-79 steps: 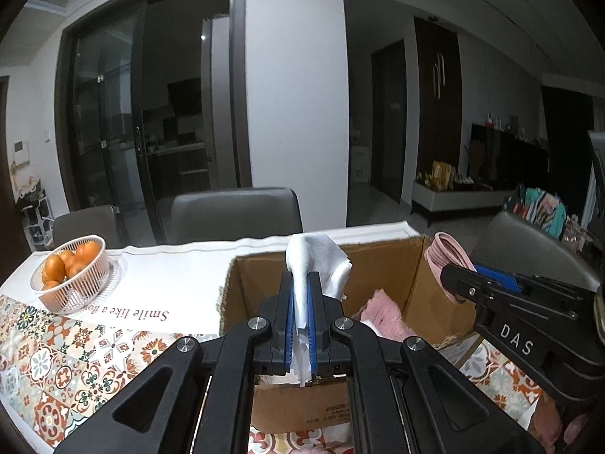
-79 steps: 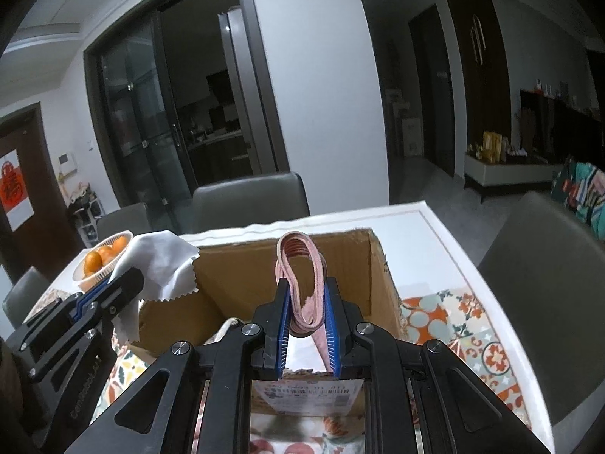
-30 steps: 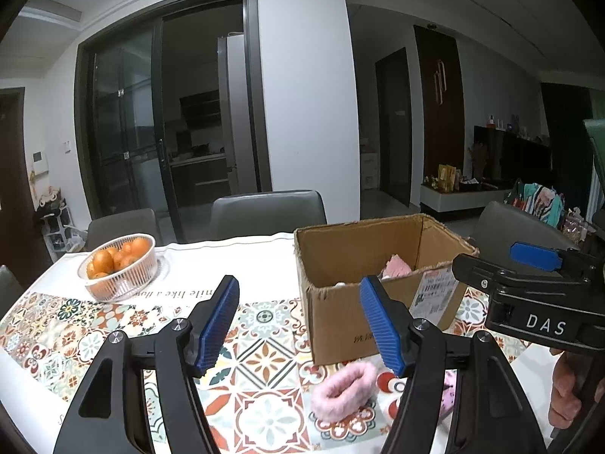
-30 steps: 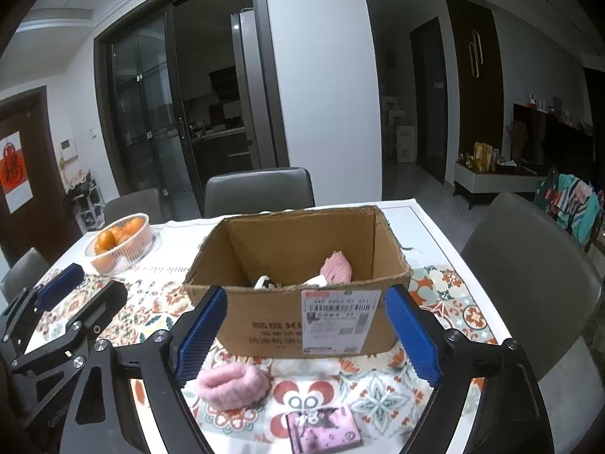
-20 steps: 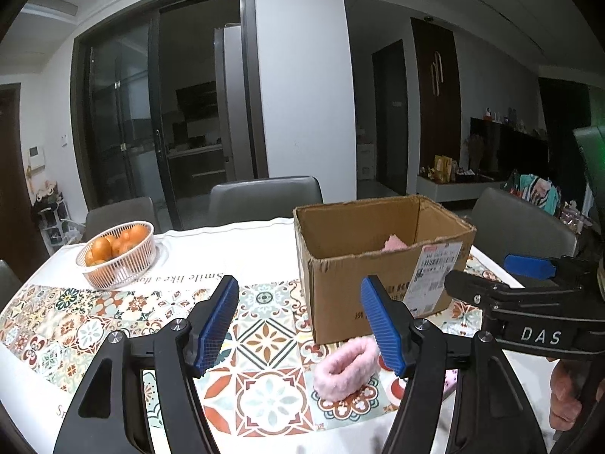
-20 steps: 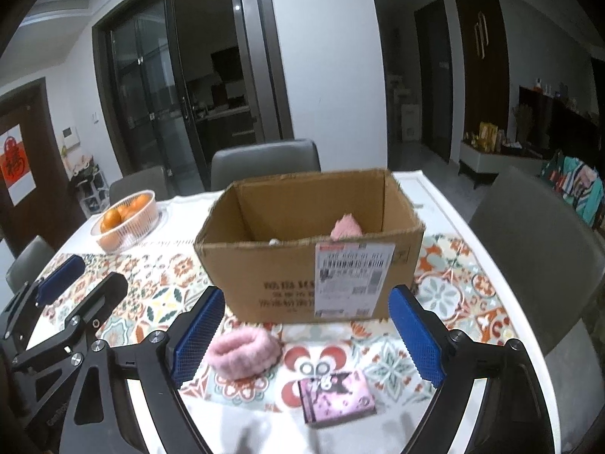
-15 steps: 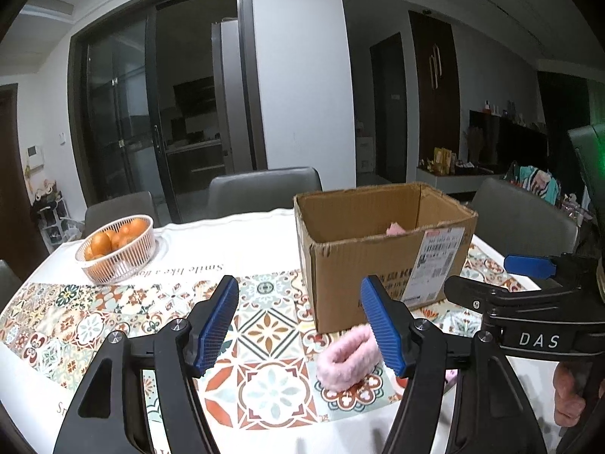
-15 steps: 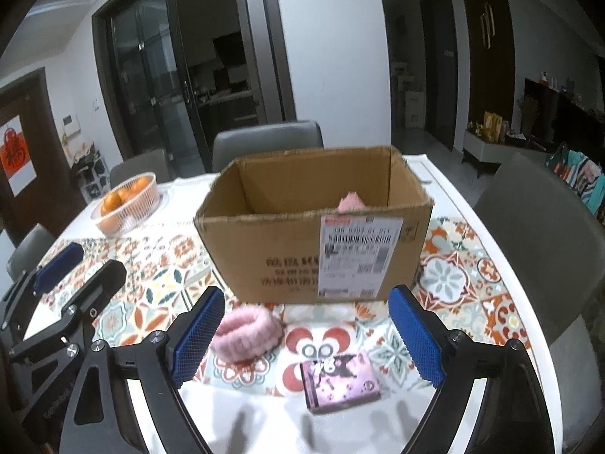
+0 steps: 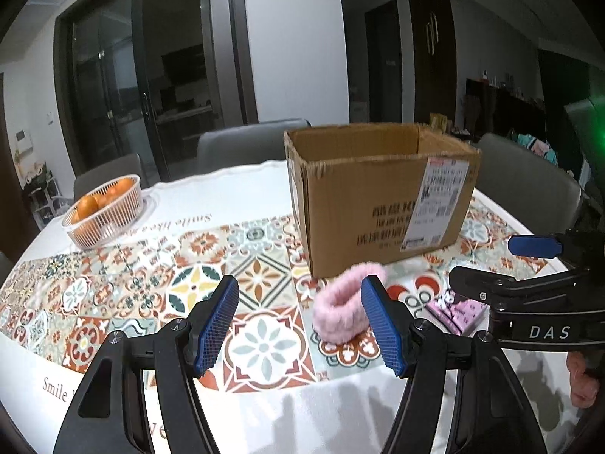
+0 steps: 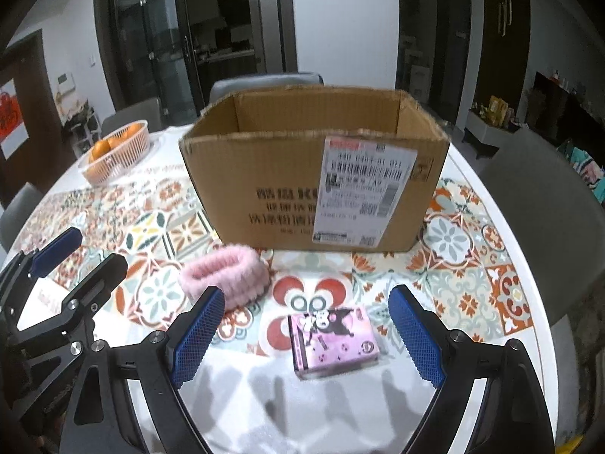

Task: Organize soft objects
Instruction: 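Move both tools back toward the pink headband and Kuromi tissue pack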

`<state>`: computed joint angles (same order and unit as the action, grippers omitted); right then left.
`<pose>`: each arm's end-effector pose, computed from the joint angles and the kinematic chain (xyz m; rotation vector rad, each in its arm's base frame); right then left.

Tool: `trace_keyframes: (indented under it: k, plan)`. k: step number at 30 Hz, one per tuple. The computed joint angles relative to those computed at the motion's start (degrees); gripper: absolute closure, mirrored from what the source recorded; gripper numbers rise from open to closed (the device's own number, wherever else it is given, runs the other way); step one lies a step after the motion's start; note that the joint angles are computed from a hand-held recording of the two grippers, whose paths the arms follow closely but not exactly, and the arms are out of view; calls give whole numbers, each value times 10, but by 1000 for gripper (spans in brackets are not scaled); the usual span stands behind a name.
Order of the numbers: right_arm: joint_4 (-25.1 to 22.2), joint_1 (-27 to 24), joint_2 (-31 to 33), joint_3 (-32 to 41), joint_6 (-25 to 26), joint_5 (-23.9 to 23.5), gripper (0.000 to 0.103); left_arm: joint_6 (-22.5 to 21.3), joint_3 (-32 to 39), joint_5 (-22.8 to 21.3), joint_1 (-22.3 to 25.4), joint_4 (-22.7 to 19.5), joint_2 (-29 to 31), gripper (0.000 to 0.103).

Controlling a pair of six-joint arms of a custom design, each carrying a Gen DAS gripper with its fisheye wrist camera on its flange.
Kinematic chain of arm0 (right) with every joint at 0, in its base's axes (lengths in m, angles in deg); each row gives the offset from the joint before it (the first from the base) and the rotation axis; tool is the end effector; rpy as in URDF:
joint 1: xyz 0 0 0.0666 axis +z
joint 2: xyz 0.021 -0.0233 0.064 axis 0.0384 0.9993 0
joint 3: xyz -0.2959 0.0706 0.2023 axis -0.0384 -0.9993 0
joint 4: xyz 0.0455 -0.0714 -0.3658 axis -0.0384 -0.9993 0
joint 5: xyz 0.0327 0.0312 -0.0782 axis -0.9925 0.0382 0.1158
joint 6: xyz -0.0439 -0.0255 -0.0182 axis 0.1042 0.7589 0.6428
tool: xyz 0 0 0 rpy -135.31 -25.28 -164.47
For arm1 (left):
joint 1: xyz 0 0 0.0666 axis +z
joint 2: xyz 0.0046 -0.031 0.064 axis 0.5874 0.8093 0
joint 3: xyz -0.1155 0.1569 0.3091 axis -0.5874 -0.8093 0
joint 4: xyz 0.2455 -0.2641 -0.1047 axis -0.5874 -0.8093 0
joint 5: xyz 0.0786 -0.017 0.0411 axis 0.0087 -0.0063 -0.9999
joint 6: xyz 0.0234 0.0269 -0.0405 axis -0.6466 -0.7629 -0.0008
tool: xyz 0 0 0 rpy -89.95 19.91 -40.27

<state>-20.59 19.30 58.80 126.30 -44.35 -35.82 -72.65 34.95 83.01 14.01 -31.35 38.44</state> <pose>0.4488 0.1287 0.3122 0.1503 2.4005 -0.0032 0.4697 -0.1881 0.3002 0.4461 2.1244 -0.1374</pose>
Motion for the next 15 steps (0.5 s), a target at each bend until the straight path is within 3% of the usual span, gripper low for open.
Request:
trace_keyframes:
  k: [15]
  plan:
    - [-52,-7,54,22,25,-10,13,-9,38,28,-2,-49,65,37]
